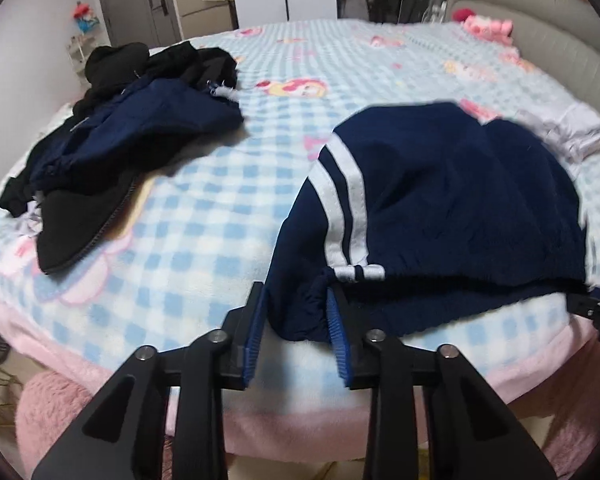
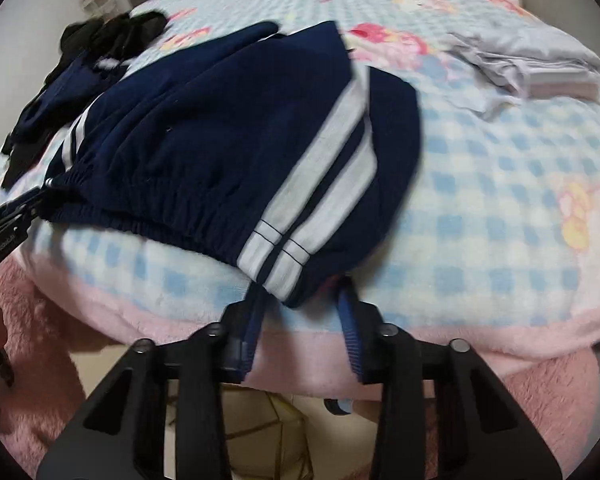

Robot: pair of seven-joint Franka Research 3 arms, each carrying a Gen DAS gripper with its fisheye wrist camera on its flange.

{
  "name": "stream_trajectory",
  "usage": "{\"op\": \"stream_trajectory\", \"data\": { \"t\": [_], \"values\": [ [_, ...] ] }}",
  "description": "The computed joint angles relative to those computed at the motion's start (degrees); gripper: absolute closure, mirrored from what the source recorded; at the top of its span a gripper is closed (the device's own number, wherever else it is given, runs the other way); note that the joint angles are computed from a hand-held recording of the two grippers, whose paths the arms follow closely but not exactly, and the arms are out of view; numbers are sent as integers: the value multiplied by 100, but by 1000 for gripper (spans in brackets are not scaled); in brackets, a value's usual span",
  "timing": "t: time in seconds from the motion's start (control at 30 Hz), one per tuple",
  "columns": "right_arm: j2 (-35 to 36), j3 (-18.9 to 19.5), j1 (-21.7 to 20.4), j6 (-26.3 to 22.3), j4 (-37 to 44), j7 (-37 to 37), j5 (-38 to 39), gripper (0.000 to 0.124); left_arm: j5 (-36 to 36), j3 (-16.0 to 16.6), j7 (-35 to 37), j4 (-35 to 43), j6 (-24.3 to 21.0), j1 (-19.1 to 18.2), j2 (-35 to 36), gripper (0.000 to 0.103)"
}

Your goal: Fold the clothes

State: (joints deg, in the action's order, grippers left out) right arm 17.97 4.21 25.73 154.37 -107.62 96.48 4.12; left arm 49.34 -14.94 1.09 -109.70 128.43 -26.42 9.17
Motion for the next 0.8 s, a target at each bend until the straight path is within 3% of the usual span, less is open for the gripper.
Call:
{"op": "stream_trajectory", "data": {
  "t": [0.1,0.27,0.37,0.47,0.5,0.57,0.7,0.77,0.8],
  "values": [
    [-171,209,-317,543,-272,-127,814,99,111,43,-412,-275,483,94,-198,75],
    [-252,173,-246,996,-392,-176,885,98,-363,55,-98,-392,1340,300,-15,70],
    [-72,269,-268,824,-222,-409,988,86,-272,105,-287,-426,1400,246,23,70],
    [102,282,-242,750,-72,-496,1077,84,-405,105,-312,-389,1181,222,-8,70],
    [81,228,-197,843,-97,-420,1059,87,-448,100,-328,-371,1083,213,-22,76],
    [-27,107,-105,1087,-189,-205,982,113,-420,90,-419,-413,1063,201,-141,88],
    [-475,24,-18,1699,-533,68,868,116,-74,46,-648,-677,1595,281,-626,88],
    [-653,360,-290,1853,-581,-335,1367,116,-245,-14,-241,-648,1598,358,-749,87],
    [-563,314,-269,1689,-417,-311,1278,116,-444,-40,47,-569,1469,393,-706,87]
  ]
}}
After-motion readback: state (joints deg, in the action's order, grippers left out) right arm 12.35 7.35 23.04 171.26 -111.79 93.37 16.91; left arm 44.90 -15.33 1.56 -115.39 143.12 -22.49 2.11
